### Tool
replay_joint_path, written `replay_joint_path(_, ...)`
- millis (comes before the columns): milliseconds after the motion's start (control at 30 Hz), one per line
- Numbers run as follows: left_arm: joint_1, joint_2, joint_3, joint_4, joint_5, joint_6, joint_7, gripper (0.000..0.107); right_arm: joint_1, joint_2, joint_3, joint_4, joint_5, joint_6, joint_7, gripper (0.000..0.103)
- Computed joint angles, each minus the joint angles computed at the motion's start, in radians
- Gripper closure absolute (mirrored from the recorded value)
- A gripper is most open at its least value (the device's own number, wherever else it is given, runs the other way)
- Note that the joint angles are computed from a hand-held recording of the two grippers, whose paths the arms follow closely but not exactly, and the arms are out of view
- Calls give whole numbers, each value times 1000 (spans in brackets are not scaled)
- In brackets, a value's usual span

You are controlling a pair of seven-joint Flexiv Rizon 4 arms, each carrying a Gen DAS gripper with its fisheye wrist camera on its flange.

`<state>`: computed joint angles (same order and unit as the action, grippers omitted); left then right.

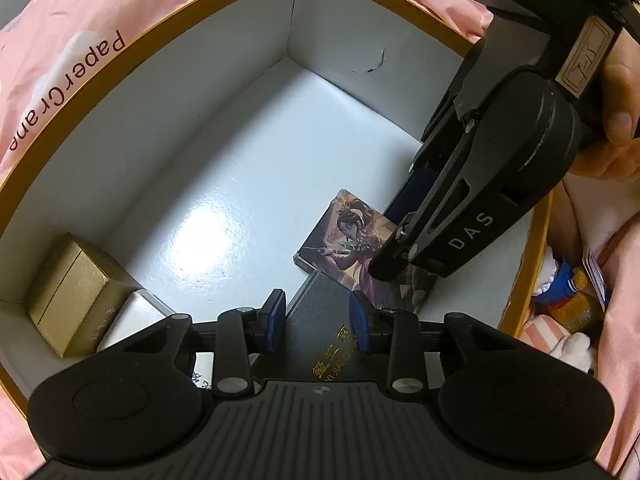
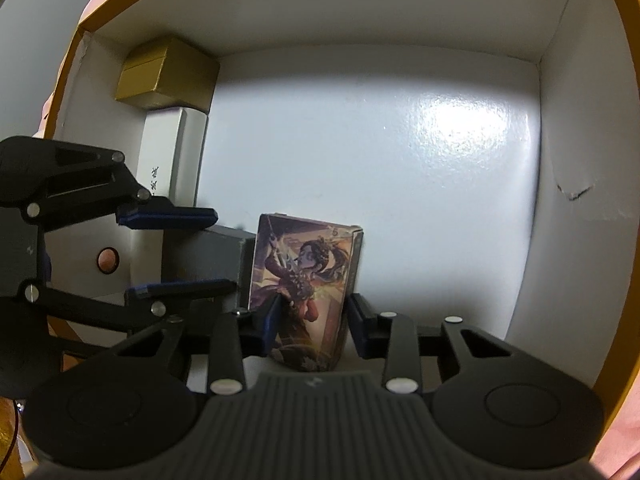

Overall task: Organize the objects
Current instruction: 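Lower the grey box into the shoebox with the left tool while the right tool lowers the card, then withdraw both tools from the shoebox toward the pink items beside it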

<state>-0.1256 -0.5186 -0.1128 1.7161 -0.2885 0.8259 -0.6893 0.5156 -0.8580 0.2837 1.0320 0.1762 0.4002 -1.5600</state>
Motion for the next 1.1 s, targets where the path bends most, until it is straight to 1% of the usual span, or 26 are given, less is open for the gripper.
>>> replay_joint_path(100, 0, -2, 1, 1, -5, 8, -14, 67, -1, 9, -3, 9, -4, 3, -1, 62)
replay_joint_path(167, 4, 4, -4, 16, -18, 33, -15, 67, -3, 23, -3, 26, -6, 14, -6, 62)
replay_joint_path(200, 5, 9, -7, 32, -28, 54, -18, 67, -1, 31, -6, 41, -9, 35, -6, 62)
replay_joint_path(233, 5, 18, -9, 50, -38, 79, -24, 68, 1, 46, -9, 65, -16, 64, -13, 59)
replay_joint_path(267, 7, 36, -12, 81, -50, 119, -23, 68, 8, 67, -15, 99, -32, 105, -23, 54)
replay_joint_path(333, 5, 72, -16, 142, -61, 223, -19, 68, 17, 108, -20, 166, -61, 183, -38, 54)
replay_joint_path(367, 11, 96, -32, 180, -86, 284, -5, 69, 17, 133, -19, 203, -72, 227, -47, 54)
replay_joint_path(467, 47, 173, -109, 287, -234, 407, 53, 69, 10, 213, -7, 329, -90, 379, -72, 54)
replay_joint_path(533, 59, 228, -160, 360, -353, 486, 117, 69, -1, 271, 5, 421, -94, 491, -86, 54)
replay_joint_path(600, 51, 281, -204, 432, -495, 567, 186, 69, -18, 330, 22, 517, -87, 606, -95, 54)
replay_joint_path(633, 36, 308, -206, 462, -539, 586, 196, 69, -29, 354, 34, 557, -78, 659, -103, 54)
replay_joint_path(667, 10, 338, -176, 488, -517, 582, 155, 69, -37, 381, 42, 607, -68, 722, -100, 51)
replay_joint_path(700, -24, 349, -132, 501, -447, 588, 78, 69, -35, 399, 43, 645, -66, 770, -83, 47)
replay_joint_path(733, -61, 366, -75, 514, -354, 595, -12, 69, -41, 417, 50, 680, -61, 809, -71, 43)
replay_joint_path(767, -90, 382, -44, 539, -290, 623, -76, 69, -59, 435, 72, 712, -41, 840, -74, 43)
replay_joint_path(833, -116, 403, 3, 564, -185, 629, -191, 69, -91, 458, 114, 746, -2, 847, -76, 43)
replay_joint_path(867, -118, 425, 15, 582, -164, 612, -233, 69, -113, 468, 144, 754, 41, 828, -98, 43)
replay_joint_path(933, -121, 466, 19, 626, -173, 590, -266, 71, -113, 471, 173, 780, 66, 825, -102, 44)
replay_joint_path(1033, -134, 508, 35, 686, -145, 564, -317, 74, -60, 500, 144, 848, 29, 840, -65, 44)
replay_joint_path(1100, -143, 517, 39, 714, -150, 544, -330, 74, -40, 506, 139, 879, 6, 823, -49, 51)
